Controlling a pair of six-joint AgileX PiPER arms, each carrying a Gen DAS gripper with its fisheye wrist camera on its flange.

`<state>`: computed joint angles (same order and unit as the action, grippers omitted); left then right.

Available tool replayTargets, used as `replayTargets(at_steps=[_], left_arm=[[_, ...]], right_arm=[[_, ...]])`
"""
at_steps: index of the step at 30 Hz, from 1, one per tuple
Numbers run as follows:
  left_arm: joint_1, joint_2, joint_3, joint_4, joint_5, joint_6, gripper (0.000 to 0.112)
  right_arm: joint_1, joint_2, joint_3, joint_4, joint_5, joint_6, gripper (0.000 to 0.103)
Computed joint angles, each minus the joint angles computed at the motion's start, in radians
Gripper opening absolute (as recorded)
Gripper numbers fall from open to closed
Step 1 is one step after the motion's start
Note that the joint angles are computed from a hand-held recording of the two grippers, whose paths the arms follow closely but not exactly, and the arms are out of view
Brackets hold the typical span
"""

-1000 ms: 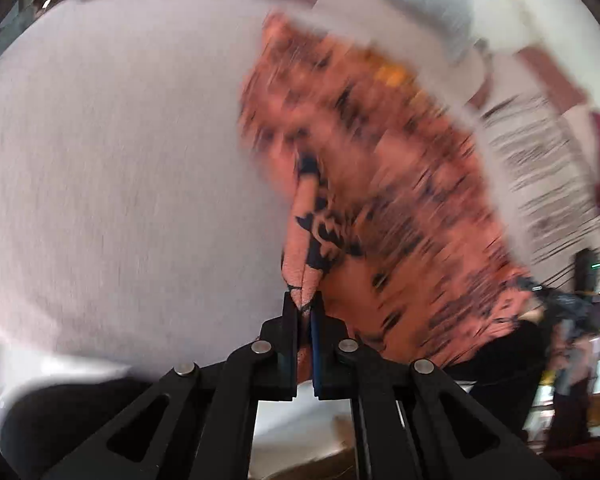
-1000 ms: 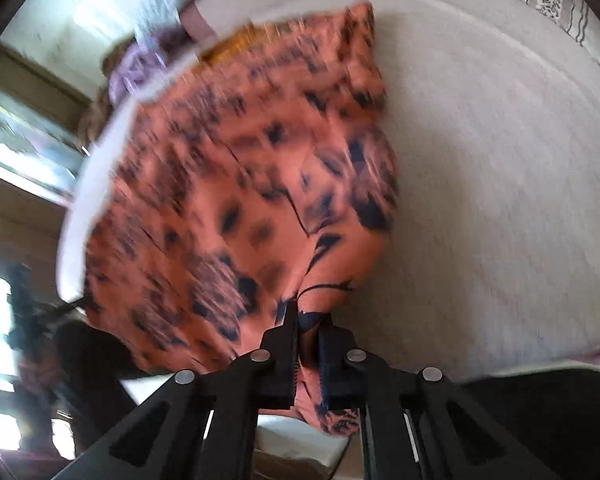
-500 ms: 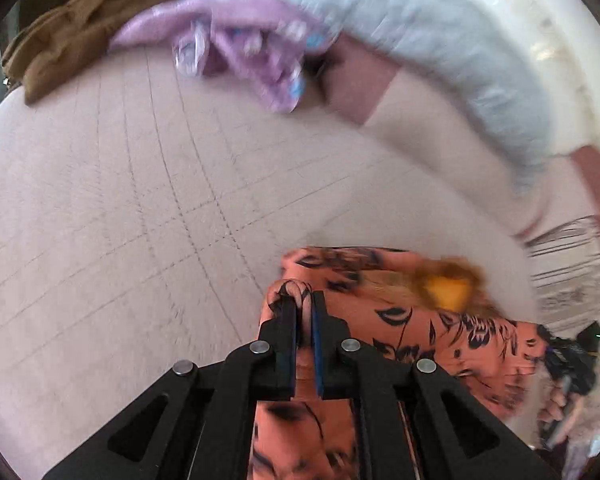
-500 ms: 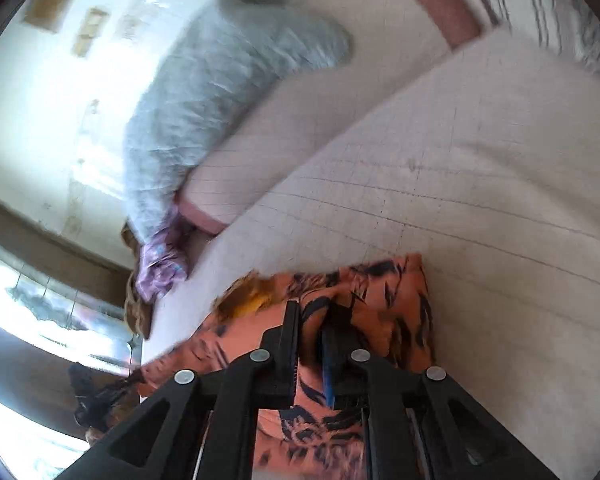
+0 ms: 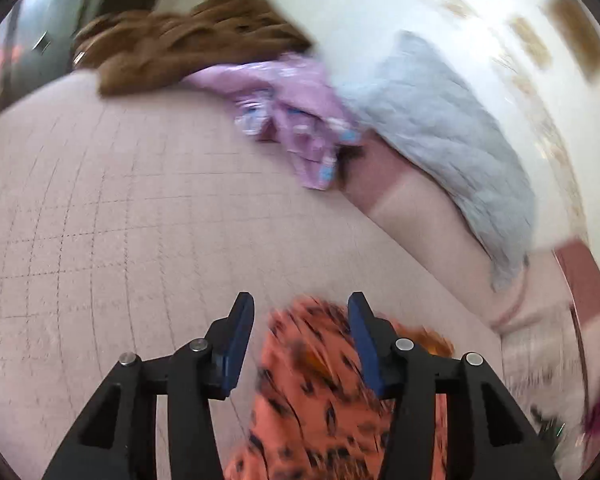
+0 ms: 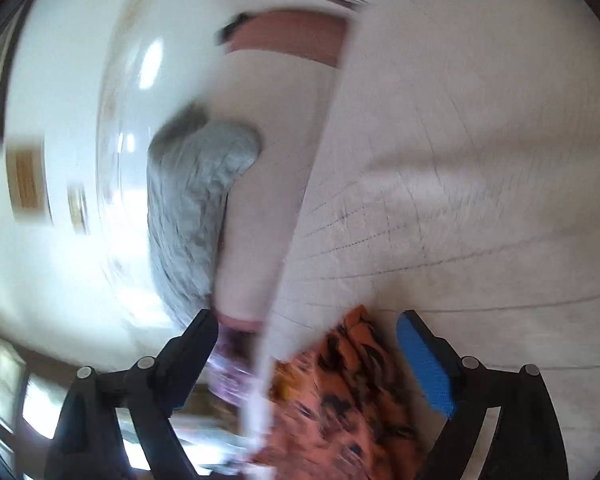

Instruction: Fold small clothes

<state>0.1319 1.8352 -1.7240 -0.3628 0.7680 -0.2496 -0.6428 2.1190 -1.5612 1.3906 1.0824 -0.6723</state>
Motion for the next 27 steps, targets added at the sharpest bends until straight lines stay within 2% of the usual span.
replayTargets(at_steps=[1, 3, 4, 5, 6, 9, 11, 13, 14, 18, 21, 23, 25, 27], left_arm=[[-0.039, -0.039, 0.049, 0.041, -0.018, -0.011, 0.051], [-0.13, -0.079, 0.116, 0.098, -0.043, 0.005, 0.057], [-0.193, -0.082, 0.134, 0.166, -0.037, -0.019, 0.06], [-0.25, -0.081, 0.153, 0.236, -0.036, -0.062, 0.062], [-0.282, -0.07, 0.155, 0.272, -0.033, -0.091, 0.062], [-0.332, -0.017, 0.167, 0.308, 0.012, -0.125, 0.064], [-0.339, -0.003, 0.2, 0.35, 0.005, -0.14, 0.064], [-0.326, -0.014, 0.212, 0.309, 0.003, -0.093, 0.064], [-0.313, -0.016, 0.201, 0.28, 0.015, -0.065, 0.064], [-0.247, 0.017, 0.171, 0.173, 0.012, 0.0, 0.064], [-0.229, 0.058, 0.127, 0.146, 0.025, 0.028, 0.064], [-0.226, 0.057, 0.119, 0.148, 0.037, 0.028, 0.064], [-0.218, 0.048, 0.123, 0.14, 0.035, 0.014, 0.064], [-0.208, 0.034, 0.131, 0.151, 0.036, -0.015, 0.064]], right_arm=[[0.021, -0.061, 0.012, -0.099, -0.02, -0.018, 0.089], [0.089, -0.183, 0.074, -0.247, -0.069, -0.05, 0.065], [0.139, -0.235, 0.097, -0.33, -0.094, -0.049, 0.06], [0.173, -0.265, 0.109, -0.393, -0.11, -0.048, 0.044], [0.243, -0.298, 0.128, -0.463, -0.138, -0.028, 0.033], [0.464, -0.306, 0.116, -0.652, -0.167, 0.106, 0.033], [0.611, -0.273, 0.087, -0.768, -0.193, 0.189, 0.032], [0.713, -0.237, 0.079, -0.848, -0.241, 0.245, 0.032], [0.751, -0.182, 0.024, -0.873, -0.238, 0.284, 0.032], [0.834, 0.067, -0.345, -1.051, -0.127, 0.503, 0.032], [0.84, 0.228, -0.645, -1.131, -0.185, 0.621, 0.029], [0.811, 0.301, -0.841, -1.109, -0.178, 0.706, 0.029], [0.79, 0.31, -0.914, -1.068, -0.166, 0.74, 0.03], [0.787, 0.248, -0.828, -0.954, -0.157, 0.653, 0.03]])
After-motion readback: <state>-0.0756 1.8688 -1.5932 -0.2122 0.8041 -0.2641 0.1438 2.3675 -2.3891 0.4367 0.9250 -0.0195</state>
